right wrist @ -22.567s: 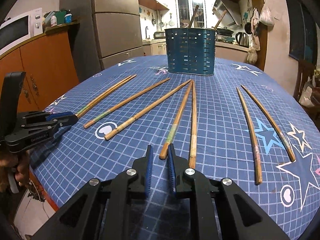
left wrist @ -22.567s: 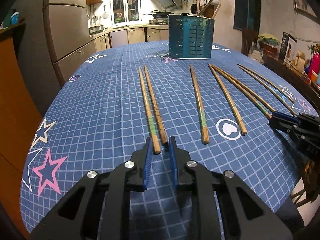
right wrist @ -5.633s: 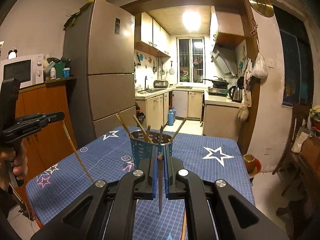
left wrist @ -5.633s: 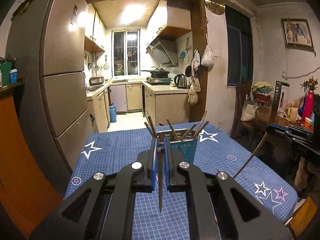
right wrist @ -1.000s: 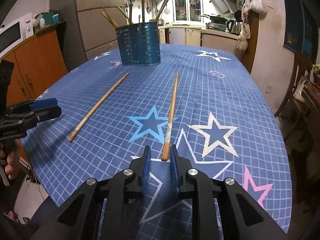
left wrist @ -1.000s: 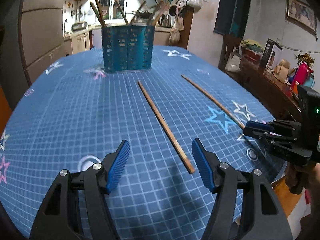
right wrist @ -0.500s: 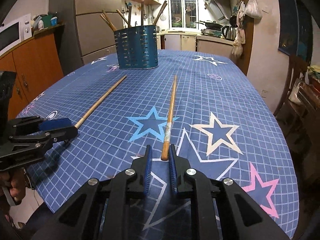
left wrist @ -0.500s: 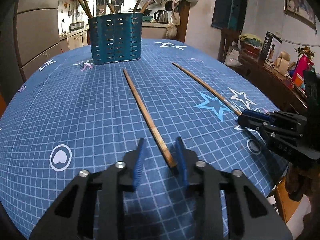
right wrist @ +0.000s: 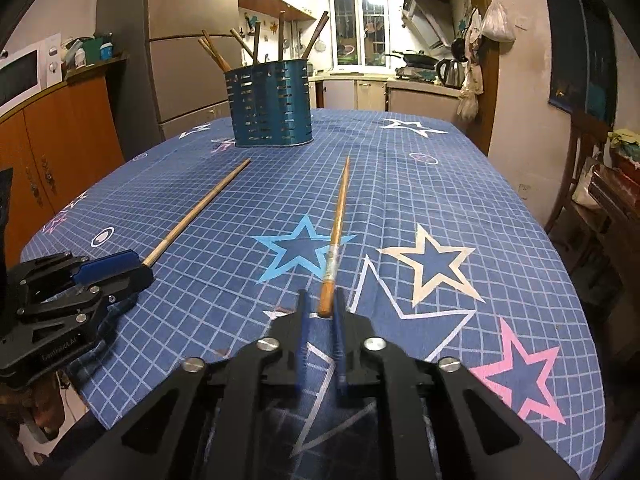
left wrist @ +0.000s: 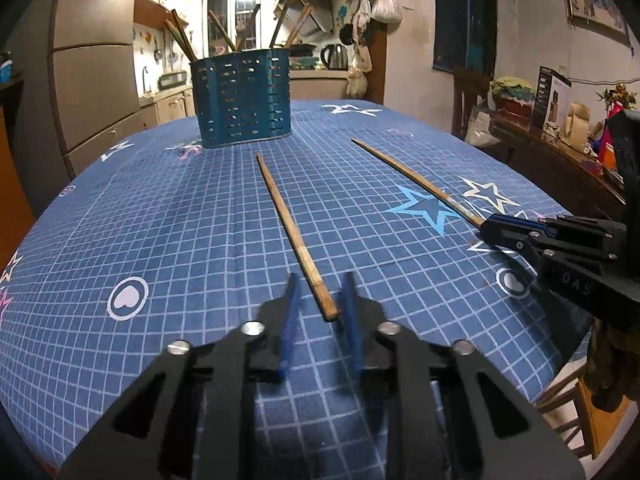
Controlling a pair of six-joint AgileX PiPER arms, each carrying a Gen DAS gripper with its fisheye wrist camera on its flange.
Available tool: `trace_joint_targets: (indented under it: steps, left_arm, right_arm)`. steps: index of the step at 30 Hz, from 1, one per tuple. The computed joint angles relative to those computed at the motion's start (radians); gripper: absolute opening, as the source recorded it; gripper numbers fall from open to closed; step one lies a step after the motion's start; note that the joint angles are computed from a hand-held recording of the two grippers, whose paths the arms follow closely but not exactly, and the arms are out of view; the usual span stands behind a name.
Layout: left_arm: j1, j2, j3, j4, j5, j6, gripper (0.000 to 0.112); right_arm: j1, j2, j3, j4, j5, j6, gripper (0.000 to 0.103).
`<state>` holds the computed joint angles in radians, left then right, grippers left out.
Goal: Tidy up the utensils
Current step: 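Lift both chopsticks and lower them into the teal holder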
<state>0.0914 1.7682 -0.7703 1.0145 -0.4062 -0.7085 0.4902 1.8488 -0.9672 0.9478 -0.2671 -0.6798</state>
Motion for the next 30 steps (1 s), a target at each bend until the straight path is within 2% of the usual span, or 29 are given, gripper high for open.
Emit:
trace_joint_targets:
  steps: [5,13,24,30]
  left_arm:
    - [0.003,-0.001,0.02,-0.09,-0.02,0.093,0.008]
    - [0.055,-0.052,0.046,-0.007,-0.063,0.002,0.005]
    - [0.166,-0.209,0.033,0.158,-0.147,-0.176,0.005]
    - [0.193,-0.242,-0.033,0.201,-0.163,-0.253,0.005]
  right_arm:
    - [0.013,0.002,0.022,-0.082,-0.047,0.101,0.008]
    - [0.026,-0.048,0.075,-0.134,-0.104,0.151,0.008]
    - [0.032,-0.175,0.06,-0.013,-0.108,-0.064,0.008]
    - [-0.001,-0.226,-0.007,0.047,-0.057,-0.198,0.008]
